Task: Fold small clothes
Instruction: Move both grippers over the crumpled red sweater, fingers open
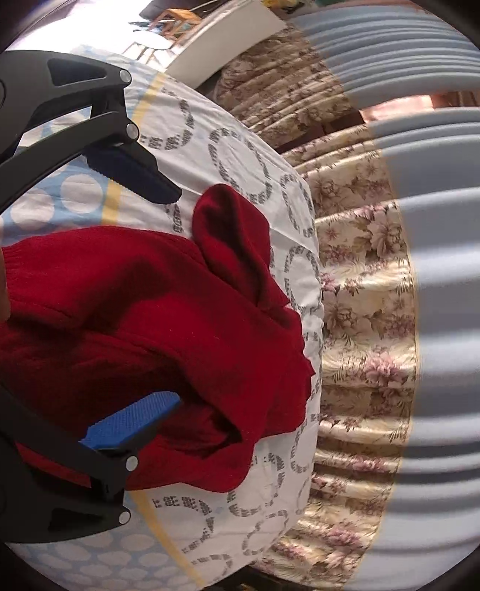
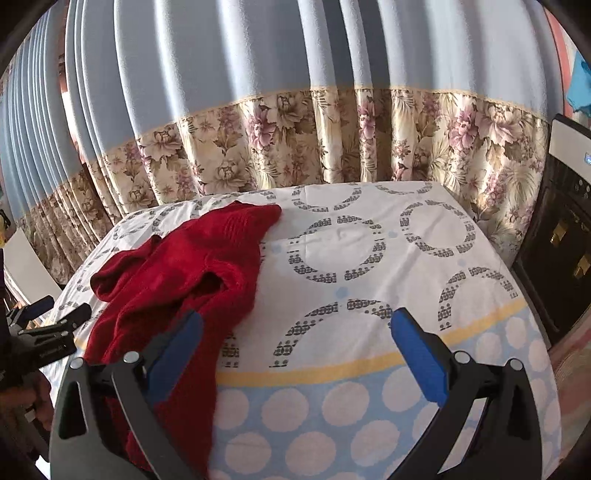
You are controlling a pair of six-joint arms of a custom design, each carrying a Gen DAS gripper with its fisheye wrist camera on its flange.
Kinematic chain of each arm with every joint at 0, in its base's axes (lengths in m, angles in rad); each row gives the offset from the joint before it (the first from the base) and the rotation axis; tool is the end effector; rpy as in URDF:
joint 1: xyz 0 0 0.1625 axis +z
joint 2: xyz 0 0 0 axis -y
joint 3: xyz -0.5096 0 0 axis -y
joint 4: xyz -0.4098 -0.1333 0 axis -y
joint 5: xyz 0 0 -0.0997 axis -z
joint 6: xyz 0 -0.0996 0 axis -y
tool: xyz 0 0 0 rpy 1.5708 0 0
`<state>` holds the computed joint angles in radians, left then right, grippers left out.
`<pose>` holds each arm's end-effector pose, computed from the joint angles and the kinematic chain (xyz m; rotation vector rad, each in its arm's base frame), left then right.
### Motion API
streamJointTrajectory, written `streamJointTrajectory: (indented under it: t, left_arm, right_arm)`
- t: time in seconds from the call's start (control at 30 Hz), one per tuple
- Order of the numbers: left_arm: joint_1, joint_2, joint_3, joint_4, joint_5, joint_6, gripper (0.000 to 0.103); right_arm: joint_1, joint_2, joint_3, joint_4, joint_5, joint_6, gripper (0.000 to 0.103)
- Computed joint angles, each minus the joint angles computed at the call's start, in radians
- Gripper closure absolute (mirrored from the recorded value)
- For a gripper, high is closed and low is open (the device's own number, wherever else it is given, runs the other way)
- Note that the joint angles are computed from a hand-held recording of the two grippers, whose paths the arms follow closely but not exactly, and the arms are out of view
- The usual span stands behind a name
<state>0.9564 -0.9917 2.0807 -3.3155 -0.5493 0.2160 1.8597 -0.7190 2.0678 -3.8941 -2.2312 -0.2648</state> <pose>-0.1557 -0.5993 0.2454 0.4789 2.0743 -0.9291 0.2387 -0.5495 0.1367 0.2209 -2.2658 1.1960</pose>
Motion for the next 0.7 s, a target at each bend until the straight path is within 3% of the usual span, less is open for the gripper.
streamJointTrajectory:
  t: [0.37,0.53,0.7]
  left_arm:
    - [0.066,-0.059,0.018,0.036,-0.089,-0.077,0.003]
    - [0.116,-0.086,0.017,-0.053,-0.124,0.031,0.003]
    - [0.163,-0.121,0.002,-0.007,-0.186,0.038,0.003]
  right_arm:
    - [0.058,0.081,-0.07,-0.005,-0.114,-0.039,0.001]
    - [0.116,0.144,-0.136,-0.012,-0.193,-0.048,0.001]
    - [0.159,0.198,-0.203,0.052,-0.252,-0.024,0.001]
